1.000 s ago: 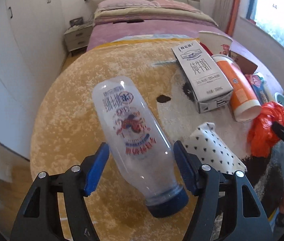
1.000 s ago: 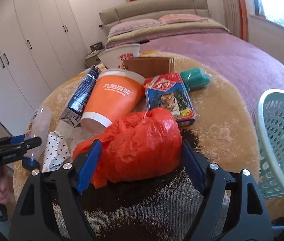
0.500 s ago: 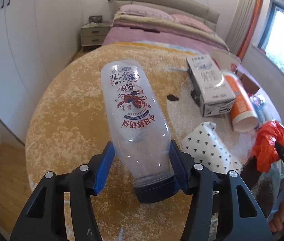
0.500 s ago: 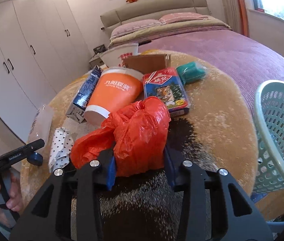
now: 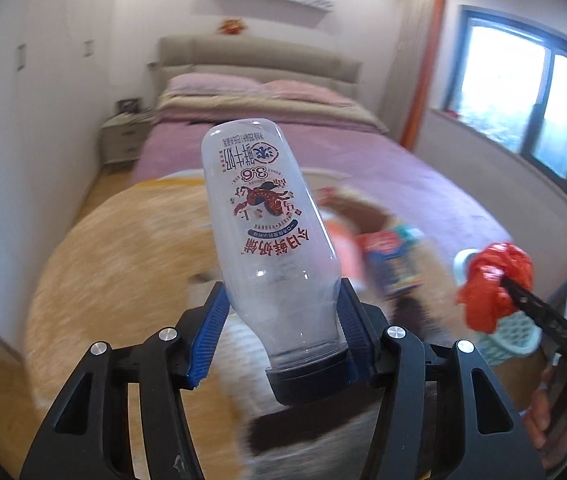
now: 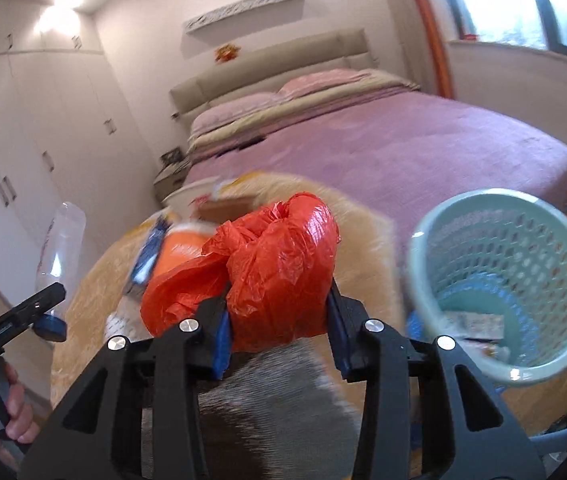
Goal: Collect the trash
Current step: 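Carry the bottle and red bag over the basket and release both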
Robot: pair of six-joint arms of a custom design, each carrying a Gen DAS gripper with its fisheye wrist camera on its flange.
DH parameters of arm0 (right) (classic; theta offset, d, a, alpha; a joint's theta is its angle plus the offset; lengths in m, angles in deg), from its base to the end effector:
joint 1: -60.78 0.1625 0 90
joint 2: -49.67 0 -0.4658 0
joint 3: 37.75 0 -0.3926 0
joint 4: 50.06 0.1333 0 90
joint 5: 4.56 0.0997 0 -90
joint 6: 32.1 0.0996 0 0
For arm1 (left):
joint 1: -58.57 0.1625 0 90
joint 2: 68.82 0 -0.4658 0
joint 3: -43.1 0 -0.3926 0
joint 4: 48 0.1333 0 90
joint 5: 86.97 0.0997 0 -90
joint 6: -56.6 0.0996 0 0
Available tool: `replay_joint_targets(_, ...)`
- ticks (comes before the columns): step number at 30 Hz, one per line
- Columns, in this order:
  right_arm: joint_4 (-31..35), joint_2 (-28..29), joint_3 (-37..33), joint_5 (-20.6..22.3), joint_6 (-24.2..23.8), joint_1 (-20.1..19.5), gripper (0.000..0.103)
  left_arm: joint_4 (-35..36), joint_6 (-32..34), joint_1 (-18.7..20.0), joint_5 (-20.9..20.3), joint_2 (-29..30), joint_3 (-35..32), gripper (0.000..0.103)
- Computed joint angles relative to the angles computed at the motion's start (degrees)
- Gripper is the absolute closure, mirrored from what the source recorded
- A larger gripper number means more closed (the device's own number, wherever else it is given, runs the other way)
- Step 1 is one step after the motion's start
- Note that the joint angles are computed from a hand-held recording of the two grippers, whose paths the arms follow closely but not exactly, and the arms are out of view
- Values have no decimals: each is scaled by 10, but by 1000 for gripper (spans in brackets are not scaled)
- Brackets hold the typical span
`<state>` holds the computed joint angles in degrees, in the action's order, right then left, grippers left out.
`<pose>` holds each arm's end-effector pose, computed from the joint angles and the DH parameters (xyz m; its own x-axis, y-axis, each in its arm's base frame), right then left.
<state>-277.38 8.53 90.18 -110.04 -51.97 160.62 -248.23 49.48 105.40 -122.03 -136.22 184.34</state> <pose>0.1923 -0.4845 0.0929 -0.8892 -0.1769 0.4219 -0.4369 0.6021 -0.6683 -0.1187 -0.4405 0.2285 -0.8137 -0.0342 -0.5803 0.4534 0.5874 -0.6704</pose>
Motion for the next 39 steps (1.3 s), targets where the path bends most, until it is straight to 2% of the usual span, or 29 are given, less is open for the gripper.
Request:
replay_joint_targets(7, -58, -40, 24, -21, 6, -44, 66, -16, 52, -2, -93, 102, -79, 50)
replay_joint_targets(9, -61, -54, 31, -18, 9, -64, 66, -12, 62, -5, -105, 132, -104, 50)
replay_joint_targets(11, -57, -64, 30, -18, 15, -83, 66, 15, 65, -13, -91, 165, -136, 50)
replay_joint_targets(12, -57, -69, 29, -20, 18, -92, 66, 19, 69, -13, -96, 175, -147, 50)
replay_joint_targets(15, -56, -74, 22, -31, 22, -117, 66, 39, 76, -7, -138, 206, -185, 50)
replay_joint_targets(18, -54, -71, 7, -50, 18, -134, 66, 70, 82, -14, -127, 248, -226, 50)
replay_joint_targets(25, -17, -63, -24, -67, 23, -169, 66, 127, 90, -2, -162, 311, -297, 50)
replay_joint_targets(28, -25, -50, -34, -76, 5, -171, 66, 152, 80, 8, -178, 331, -319, 50)
replay_joint_targets(30, -30, -41, -44, -97, -6, -169, 66, 166, 77, 14, -182, 343, -334, 50)
replay_joint_targets(39, 3, -34, -54, -112, 15, -179, 62, 206, 74, 30, -199, 361, -365, 50)
